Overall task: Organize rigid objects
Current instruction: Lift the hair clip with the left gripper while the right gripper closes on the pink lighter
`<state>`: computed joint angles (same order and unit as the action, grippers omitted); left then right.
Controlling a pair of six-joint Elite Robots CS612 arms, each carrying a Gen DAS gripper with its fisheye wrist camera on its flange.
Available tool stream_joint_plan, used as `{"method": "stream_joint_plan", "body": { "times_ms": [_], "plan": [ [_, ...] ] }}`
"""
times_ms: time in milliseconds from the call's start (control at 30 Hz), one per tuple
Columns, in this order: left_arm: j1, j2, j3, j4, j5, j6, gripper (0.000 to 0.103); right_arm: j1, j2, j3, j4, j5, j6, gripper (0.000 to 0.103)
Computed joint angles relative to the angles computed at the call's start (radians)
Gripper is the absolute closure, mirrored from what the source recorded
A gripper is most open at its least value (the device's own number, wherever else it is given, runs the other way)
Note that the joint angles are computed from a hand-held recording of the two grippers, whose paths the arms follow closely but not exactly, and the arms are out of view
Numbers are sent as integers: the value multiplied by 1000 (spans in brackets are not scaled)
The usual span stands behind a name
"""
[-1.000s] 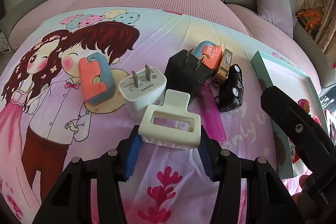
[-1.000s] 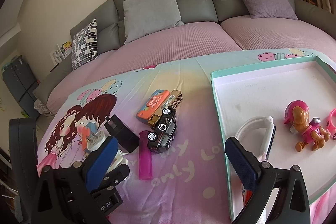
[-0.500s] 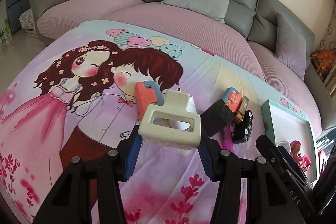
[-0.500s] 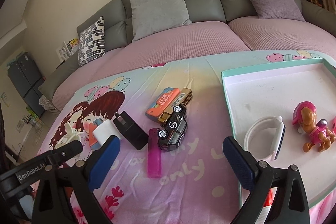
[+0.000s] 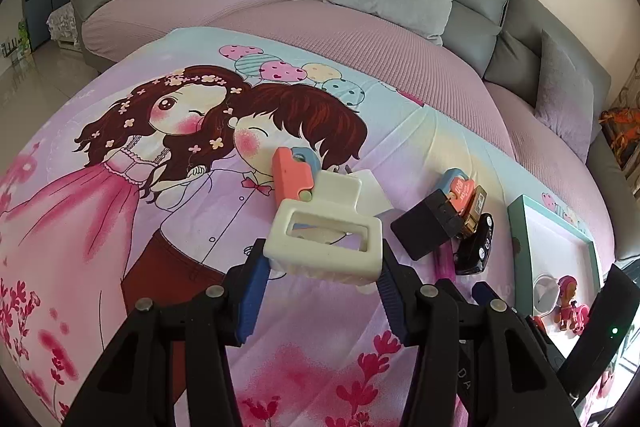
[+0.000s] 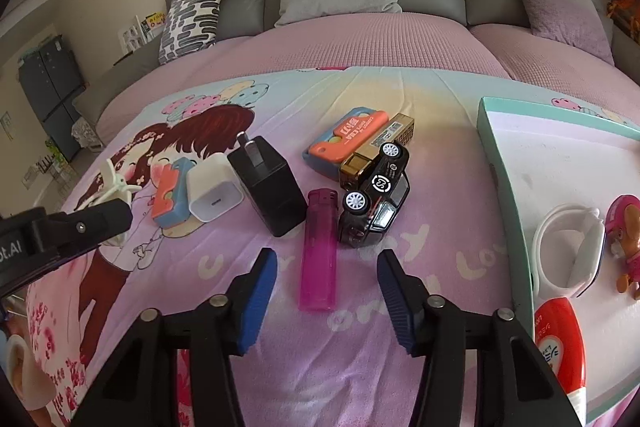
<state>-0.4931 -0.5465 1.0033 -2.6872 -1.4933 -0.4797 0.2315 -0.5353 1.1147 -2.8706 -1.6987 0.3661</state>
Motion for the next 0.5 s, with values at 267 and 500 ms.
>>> {"method": "stream_joint_plan", "body": {
  "times_ms": [267, 500],
  "plan": [
    [-1, 4, -6, 19, -1, 2, 50, 5, 9, -21, 46, -25, -11, 62],
    [-2, 1, -3, 16, 9, 7, 50, 6, 2, -15, 39, -15, -34, 82]
  ]
}}
